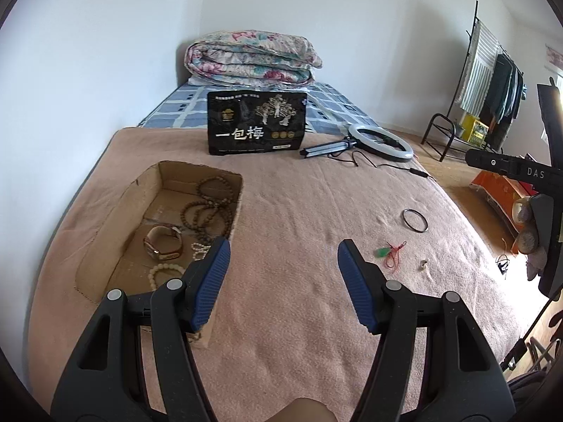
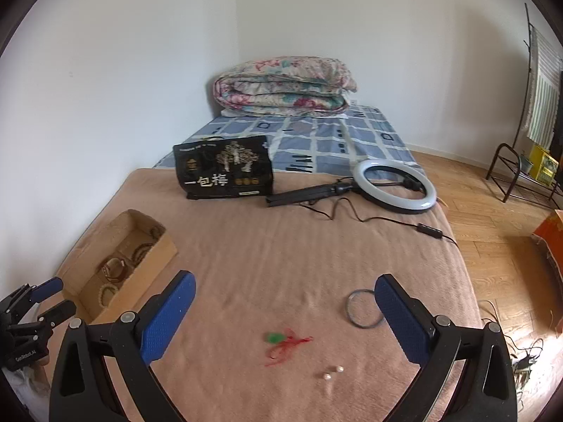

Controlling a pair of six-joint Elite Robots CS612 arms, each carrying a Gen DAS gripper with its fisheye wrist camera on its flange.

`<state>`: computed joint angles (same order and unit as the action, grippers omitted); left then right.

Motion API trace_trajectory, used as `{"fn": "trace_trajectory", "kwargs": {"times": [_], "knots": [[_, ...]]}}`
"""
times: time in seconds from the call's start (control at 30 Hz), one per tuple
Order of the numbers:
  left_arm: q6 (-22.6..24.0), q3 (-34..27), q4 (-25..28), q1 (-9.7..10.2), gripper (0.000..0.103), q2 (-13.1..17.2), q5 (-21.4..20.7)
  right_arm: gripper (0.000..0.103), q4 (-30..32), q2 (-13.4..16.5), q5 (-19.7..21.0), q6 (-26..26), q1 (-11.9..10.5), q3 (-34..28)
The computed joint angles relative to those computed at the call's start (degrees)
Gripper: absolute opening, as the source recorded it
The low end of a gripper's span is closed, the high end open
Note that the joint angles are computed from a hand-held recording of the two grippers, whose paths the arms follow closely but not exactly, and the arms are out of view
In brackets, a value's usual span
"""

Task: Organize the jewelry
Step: 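Withdraw both tools from the box toward the jade pendant and pearl earrings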

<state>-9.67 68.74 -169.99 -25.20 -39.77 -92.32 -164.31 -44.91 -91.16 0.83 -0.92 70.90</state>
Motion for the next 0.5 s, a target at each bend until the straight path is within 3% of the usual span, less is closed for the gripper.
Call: {"fn": "trace_trajectory", "kwargs": {"times": [0.23, 0.5], "knots": [[3.14, -2.88, 2.51, -1.6, 0.065, 1.56, -3.68, 0.103, -3.48, -3.52, -3.89, 0.85, -2.73, 7.03], [4.92, -8.37, 9.32, -2.55, 0.065, 4.9, -10.4, 0.103, -5.52, -4.86, -5.23, -0.76, -4.58, 11.83]]}}
